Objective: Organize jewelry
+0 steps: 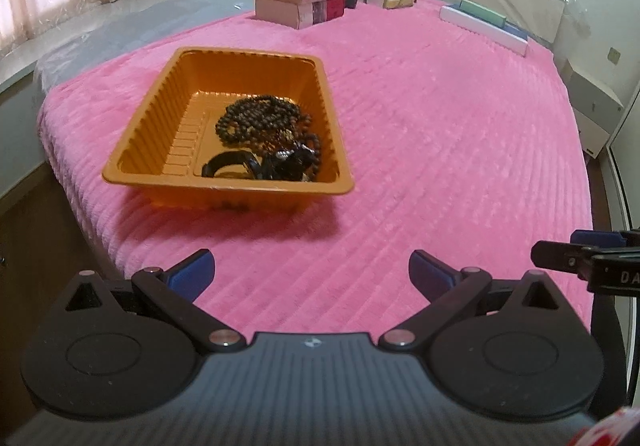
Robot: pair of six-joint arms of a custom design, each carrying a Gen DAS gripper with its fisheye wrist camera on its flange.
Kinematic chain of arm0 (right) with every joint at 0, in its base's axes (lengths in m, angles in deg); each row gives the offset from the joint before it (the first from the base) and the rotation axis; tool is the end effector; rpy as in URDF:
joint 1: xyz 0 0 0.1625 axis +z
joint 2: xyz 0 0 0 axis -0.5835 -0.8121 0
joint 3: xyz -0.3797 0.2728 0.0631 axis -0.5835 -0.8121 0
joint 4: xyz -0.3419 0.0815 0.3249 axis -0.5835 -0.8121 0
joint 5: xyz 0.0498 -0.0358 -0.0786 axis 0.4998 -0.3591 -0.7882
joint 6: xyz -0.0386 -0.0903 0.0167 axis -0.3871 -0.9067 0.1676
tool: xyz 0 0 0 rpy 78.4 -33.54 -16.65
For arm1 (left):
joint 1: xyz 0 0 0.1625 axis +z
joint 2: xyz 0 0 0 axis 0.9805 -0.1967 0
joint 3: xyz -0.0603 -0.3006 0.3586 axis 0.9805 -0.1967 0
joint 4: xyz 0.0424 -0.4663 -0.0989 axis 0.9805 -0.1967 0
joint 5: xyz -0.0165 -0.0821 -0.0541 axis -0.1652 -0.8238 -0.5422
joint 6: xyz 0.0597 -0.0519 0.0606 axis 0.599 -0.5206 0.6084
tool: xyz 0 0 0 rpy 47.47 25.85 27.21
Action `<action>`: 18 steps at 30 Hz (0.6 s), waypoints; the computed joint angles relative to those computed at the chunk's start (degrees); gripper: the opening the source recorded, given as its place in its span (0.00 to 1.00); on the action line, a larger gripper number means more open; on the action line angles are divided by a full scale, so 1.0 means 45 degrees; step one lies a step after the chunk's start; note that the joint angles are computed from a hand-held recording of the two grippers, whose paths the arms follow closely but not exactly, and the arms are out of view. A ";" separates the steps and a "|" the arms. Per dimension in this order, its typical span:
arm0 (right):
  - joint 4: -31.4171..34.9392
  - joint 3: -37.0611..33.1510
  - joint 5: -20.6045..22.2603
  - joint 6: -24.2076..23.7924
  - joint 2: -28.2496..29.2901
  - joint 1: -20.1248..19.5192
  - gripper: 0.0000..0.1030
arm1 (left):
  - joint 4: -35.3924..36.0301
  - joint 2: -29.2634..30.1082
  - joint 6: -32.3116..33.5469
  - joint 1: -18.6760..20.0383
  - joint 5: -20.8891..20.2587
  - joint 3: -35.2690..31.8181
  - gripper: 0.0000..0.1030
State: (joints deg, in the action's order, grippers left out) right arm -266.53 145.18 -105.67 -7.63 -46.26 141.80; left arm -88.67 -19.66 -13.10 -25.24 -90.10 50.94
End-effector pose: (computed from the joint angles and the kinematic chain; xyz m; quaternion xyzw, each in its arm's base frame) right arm 0.2665 -0.6299 0.1704 0.1186 -0.9024 0.3384 0.2388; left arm -0.2045 -0.6199 0.2645 0.2063 0.8785 -0.3049 0.3045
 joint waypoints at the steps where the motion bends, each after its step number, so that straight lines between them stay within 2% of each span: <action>1: 0.0054 -0.0004 -0.0045 0.0044 -0.0003 -0.0001 0.73 | 0.0070 0.0013 -0.0085 -0.0011 0.0034 0.0006 0.99; 8: 0.0104 0.0015 -0.0110 0.0258 0.0070 0.0072 0.73 | 0.0299 0.0095 -0.0014 -0.0069 0.0196 0.0050 1.00; 18: 0.0054 -0.0209 -0.0412 -0.0148 0.0347 0.0278 0.73 | -0.0081 0.0271 0.0080 0.0020 0.0172 0.0021 1.00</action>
State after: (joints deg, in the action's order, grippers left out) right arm -266.29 144.24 -107.53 -8.30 -44.70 143.05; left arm -89.04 -18.45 -12.74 -25.15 -89.33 51.03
